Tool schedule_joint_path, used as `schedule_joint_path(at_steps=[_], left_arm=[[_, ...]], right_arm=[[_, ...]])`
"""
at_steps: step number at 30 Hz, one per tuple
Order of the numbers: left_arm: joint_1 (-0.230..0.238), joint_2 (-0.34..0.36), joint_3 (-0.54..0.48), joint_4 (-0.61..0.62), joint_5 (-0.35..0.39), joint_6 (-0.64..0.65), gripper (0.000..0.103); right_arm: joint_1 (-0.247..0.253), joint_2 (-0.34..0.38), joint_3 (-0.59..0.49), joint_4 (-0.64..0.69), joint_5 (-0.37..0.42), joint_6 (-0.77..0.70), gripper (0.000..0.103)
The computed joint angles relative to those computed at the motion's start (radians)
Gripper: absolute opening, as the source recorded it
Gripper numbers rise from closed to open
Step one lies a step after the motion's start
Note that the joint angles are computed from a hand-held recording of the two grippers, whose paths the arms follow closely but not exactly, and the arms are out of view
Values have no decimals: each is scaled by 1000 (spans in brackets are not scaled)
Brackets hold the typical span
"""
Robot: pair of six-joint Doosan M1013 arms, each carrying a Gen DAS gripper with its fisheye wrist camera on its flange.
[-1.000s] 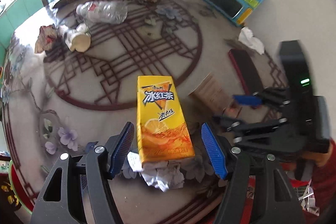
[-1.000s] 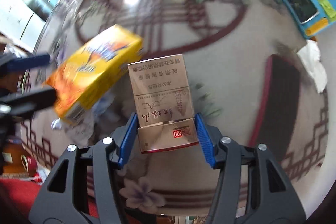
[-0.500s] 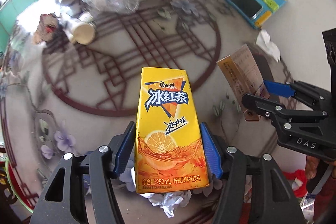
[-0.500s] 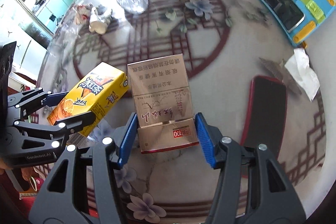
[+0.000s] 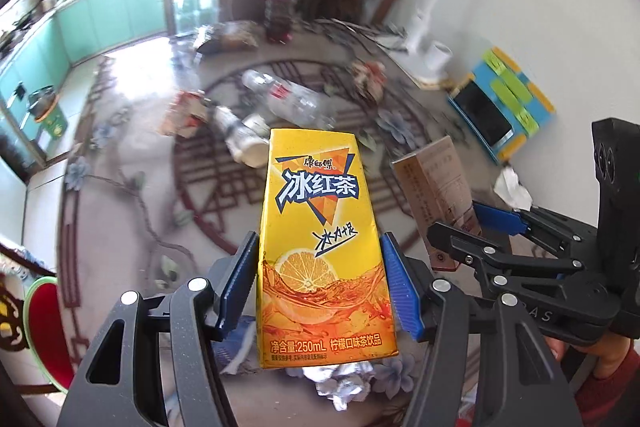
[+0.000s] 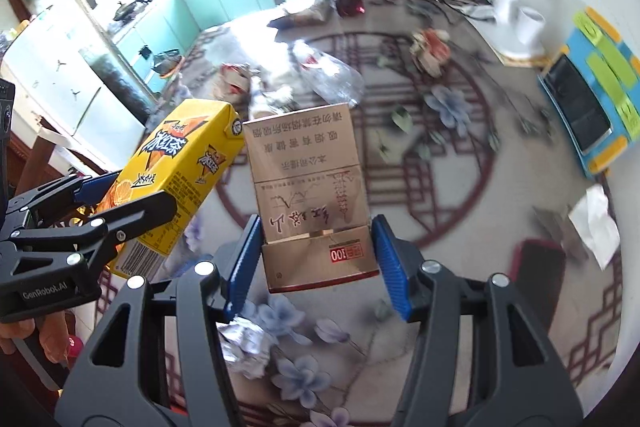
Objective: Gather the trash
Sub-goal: 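Carry the tea carton and cigarette box toward the red bucket with both grippers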
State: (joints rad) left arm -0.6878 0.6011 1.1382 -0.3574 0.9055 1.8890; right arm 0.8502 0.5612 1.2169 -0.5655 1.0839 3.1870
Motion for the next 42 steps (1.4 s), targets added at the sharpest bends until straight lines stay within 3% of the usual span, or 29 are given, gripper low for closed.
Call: schedule_joint_path(at_steps=[28,34,42], left_arm=[[78,-33,14,67,-98,-148,58],[108,-52,33,64,-133,-120,58],[177,-57,27,-23,-129,7,58]], right_arm=[[-18,95,-200,-14,-35,-174,54],[-13,131,-273,-38,-4,-173,54],[2,244,-496,-49,100,-202,54]])
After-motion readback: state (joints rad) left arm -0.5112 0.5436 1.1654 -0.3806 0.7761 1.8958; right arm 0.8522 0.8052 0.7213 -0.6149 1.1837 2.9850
